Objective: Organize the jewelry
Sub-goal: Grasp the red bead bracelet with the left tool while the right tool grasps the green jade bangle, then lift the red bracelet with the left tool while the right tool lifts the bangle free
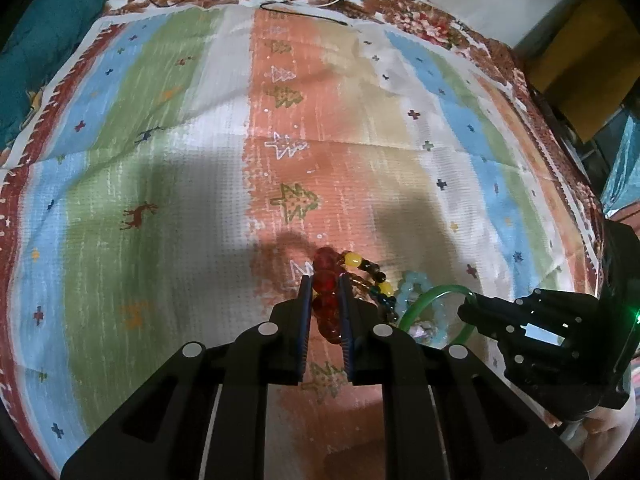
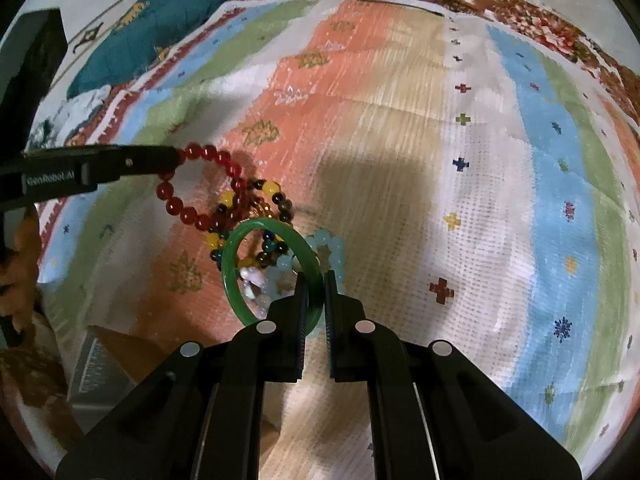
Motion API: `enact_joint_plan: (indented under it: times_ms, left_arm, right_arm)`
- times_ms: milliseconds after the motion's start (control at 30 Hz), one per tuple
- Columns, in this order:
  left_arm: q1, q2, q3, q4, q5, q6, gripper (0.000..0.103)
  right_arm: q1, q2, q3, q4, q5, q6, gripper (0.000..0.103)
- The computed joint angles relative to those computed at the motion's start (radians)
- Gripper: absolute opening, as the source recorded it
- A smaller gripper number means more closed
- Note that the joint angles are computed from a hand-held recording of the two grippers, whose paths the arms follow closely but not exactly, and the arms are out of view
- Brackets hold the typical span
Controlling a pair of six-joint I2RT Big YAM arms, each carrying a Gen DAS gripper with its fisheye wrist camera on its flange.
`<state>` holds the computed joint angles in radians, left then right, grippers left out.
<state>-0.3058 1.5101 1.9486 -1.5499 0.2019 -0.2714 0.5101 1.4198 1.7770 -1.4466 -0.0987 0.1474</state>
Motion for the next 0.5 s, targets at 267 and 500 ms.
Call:
enact_joint_plan:
  times_ms: [267,500]
  left_arm:
    - [-0.012,-0.033,0.000,0.010,-0.001,0.000,0.011]
    - [-0.016,-0.063,-0.012,0.019,-0.008,-0.004,0.000]
  right_arm:
    - [0.001,-0.032,-0.010,0.018,0.002,0.026,0.009]
    - [0.010,-0.055,-0.026,0.029,0.017,0.039,0.009]
